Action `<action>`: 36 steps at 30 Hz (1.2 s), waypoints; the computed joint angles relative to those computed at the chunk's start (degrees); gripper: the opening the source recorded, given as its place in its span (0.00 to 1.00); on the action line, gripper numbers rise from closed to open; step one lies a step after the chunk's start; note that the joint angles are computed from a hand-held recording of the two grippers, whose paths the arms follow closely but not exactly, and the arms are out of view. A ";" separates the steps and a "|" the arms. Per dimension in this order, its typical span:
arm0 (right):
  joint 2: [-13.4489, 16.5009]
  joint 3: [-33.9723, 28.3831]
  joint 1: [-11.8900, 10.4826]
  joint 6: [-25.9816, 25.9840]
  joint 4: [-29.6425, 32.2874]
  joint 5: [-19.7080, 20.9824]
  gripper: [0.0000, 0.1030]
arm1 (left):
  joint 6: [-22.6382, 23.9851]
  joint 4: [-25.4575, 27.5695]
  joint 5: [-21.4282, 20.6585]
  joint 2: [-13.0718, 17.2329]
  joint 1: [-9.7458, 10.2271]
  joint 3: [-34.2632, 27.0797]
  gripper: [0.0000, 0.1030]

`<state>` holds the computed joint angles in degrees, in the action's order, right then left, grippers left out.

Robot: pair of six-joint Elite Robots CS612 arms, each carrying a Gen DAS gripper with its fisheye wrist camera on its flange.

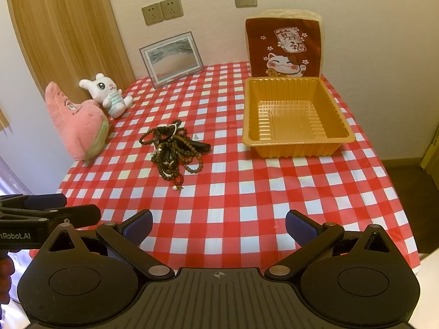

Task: Organize jewelry

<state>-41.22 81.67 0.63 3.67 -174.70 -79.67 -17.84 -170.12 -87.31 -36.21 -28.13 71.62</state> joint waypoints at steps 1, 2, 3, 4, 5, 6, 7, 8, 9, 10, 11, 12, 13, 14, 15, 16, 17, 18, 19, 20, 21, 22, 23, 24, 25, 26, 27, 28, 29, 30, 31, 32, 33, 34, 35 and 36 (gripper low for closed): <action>0.00 -0.05 0.00 0.03 0.09 -0.04 1.00 | 0.02 0.08 -0.05 -0.01 0.01 -0.03 0.87; 0.00 -0.08 -0.02 0.08 0.15 0.03 1.00 | -0.06 -0.09 0.04 0.01 -0.01 0.05 0.87; 0.16 -0.17 -0.01 0.14 0.09 0.03 1.00 | -0.15 -0.07 0.11 0.01 0.00 0.01 0.87; 0.29 -0.26 -0.01 0.18 0.03 -0.03 1.00 | -0.28 0.02 0.01 0.04 0.03 -0.09 0.87; 0.53 -0.37 -0.07 0.18 -0.10 0.04 1.00 | -0.38 0.35 -0.06 -0.07 0.12 -0.21 0.87; 0.70 -0.44 -0.11 0.25 -0.35 0.17 1.00 | -0.54 0.74 0.12 -0.07 0.11 -0.36 0.87; 0.89 -0.52 -0.19 0.40 -0.53 0.26 1.00 | -0.55 1.08 0.33 -0.05 0.11 -0.51 0.87; 1.05 -0.58 -0.34 0.54 -0.68 0.42 1.00 | -0.56 1.33 0.55 0.10 0.07 -0.71 0.87; 1.38 -0.63 -0.47 0.89 -1.29 0.77 1.00 | -0.73 1.46 0.83 0.30 -0.05 -0.91 0.87; 1.66 -0.63 -0.70 1.20 -1.96 1.11 1.00 | -1.06 1.47 1.18 0.68 -0.25 -1.20 0.87; 2.01 -0.73 -0.94 1.59 -2.58 1.26 1.00 | -1.08 1.51 1.21 1.01 -0.32 -1.52 0.87; 2.33 -0.85 -1.17 2.03 -3.13 1.32 1.00 | -0.85 1.68 1.23 1.43 -0.31 -2.02 0.87; 2.63 -0.93 -1.42 2.48 -3.71 1.37 1.00 | -0.57 1.66 1.41 2.03 -0.34 -2.66 0.87; 3.01 -1.00 -1.73 3.07 -4.69 1.32 1.00 | -0.11 1.58 1.72 2.60 -0.44 -3.31 0.87; 3.42 -1.15 -2.00 3.62 -5.60 1.13 1.00 | 0.24 2.02 1.74 3.55 -0.38 -4.52 0.87; 3.83 -1.33 -2.25 4.20 -6.40 0.84 1.00 | 0.20 2.52 1.80 4.03 -0.47 -5.15 0.87; 4.32 -1.59 -2.56 4.84 -7.34 0.54 1.00 | -0.02 2.63 1.82 4.76 -0.44 -6.12 0.86; 4.87 -1.92 -2.86 5.48 -8.28 0.09 0.99 | -0.16 2.60 1.97 5.24 -0.47 -6.75 0.86; 5.40 -2.32 -3.15 6.07 -9.00 -0.41 0.99 | -0.24 2.68 2.52 5.79 -0.63 -7.42 0.86; 5.99 -2.74 -3.48 6.62 -9.89 -0.79 0.99 | -0.25 3.11 2.72 6.29 -0.59 -8.33 0.86; 6.59 -3.19 -3.75 7.15 -10.95 -1.36 0.98 | -0.39 3.37 2.99 7.03 -0.61 -9.42 0.86; 7.16 -3.73 -4.02 7.53 -11.54 -2.11 0.94 | -0.56 3.89 3.16 7.84 -0.56 -10.75 0.84; 7.77 -4.40 -4.34 7.89 -11.98 -2.47 0.92 | -0.72 4.42 3.33 8.54 -0.53 -11.91 0.83; 8.42 -5.12 -4.73 8.23 -12.62 -2.60 0.90 | -0.97 4.92 3.58 9.26 -0.55 -13.04 0.83; 9.08 -5.90 -5.00 8.64 -12.94 -3.28 0.89 | -1.23 5.44 3.83 9.96 -0.53 -14.19 0.83; 9.68 -6.73 -5.34 8.99 -12.98 -3.63 0.88 | -1.56 6.44 4.34 10.79 -0.53 -15.66 0.83; 10.36 -7.54 -5.64 9.43 -13.48 -3.76 0.87 | -1.76 7.28 4.86 11.41 -0.61 -16.74 0.82; 11.06 -8.40 -5.90 9.94 -14.17 -4.05 0.85 | -1.95 8.02 5.17 12.03 -0.60 -17.84 0.81; 11.72 -9.27 -6.10 10.32 -14.49 -4.38 0.84 | -2.21 8.77 5.44 12.65 -0.59 -19.01 0.81; 12.50 -10.29 -6.35 10.83 -15.07 -4.42 0.82 | -2.51 9.41 5.78 13.24 -0.60 -20.08 0.81; 13.33 -11.31 -6.56 11.38 -15.94 -4.55 0.81 | -2.86 9.98 6.20 13.79 -0.65 -21.03 0.81; 14.14 -12.34 -6.68 11.85 -16.62 -4.96 0.80 | -3.15 10.79 6.55 14.38 -0.67 -22.11 0.81; 15.03 -13.50 -6.80 12.33 -17.33 -5.38 0.79 | -3.40 11.60 6.88 14.84 -0.67 -23.03 0.81; 15.93 -14.76 -6.88 12.77 -17.73 -6.04 0.76 | -3.67 12.41 7.09 15.30 -0.66 -23.94 0.81; 16.68 -15.95 -6.94 13.25 -17.71 -6.63 0.75 | -4.12 13.21 7.41 15.75 -0.69 -24.78 0.81; 17.45 -17.14 -7.07 13.88 -17.79 -6.68 0.72 | -4.45 13.78 7.67 16.12 -0.67 -25.49 0.81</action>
<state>-23.77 64.53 -6.44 17.55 -192.49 -86.36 -22.29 -156.33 -79.64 -20.08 -28.80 46.13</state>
